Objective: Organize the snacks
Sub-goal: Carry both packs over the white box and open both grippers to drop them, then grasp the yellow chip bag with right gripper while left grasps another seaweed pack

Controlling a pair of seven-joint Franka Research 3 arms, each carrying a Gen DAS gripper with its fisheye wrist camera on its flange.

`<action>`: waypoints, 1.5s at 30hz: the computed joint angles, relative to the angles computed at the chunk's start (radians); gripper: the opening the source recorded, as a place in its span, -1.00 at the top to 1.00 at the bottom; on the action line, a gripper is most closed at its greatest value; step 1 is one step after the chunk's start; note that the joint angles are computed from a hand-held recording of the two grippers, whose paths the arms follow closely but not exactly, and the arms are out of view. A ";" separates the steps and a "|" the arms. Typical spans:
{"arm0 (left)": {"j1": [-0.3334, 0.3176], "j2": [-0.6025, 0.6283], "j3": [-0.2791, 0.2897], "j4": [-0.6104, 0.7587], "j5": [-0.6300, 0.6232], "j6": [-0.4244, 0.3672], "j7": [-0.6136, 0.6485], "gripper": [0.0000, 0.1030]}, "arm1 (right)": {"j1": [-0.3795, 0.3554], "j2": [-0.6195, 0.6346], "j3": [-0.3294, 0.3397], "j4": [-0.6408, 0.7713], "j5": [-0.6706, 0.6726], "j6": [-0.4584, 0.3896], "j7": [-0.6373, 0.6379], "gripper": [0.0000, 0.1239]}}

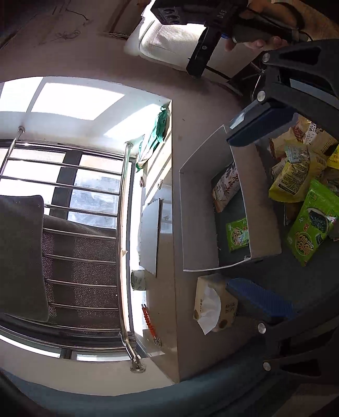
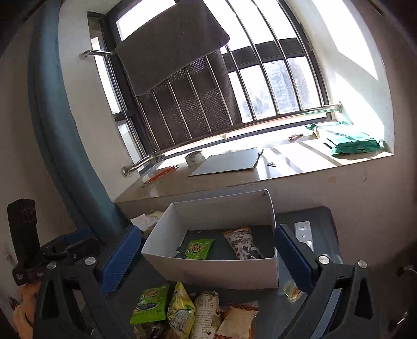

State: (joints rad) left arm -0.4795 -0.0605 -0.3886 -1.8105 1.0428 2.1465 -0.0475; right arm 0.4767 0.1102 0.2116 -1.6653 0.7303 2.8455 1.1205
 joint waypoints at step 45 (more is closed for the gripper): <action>-0.111 -0.102 -0.100 -0.293 -0.027 -0.033 -0.527 -1.00 | 0.094 0.123 0.028 -0.057 -0.315 -0.166 0.019 -0.66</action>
State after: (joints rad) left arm -0.5906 -0.1627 -0.4884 -2.1032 1.0159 2.1130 -0.5741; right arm 0.5709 0.2329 0.2393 -1.7222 0.4154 2.6791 1.1392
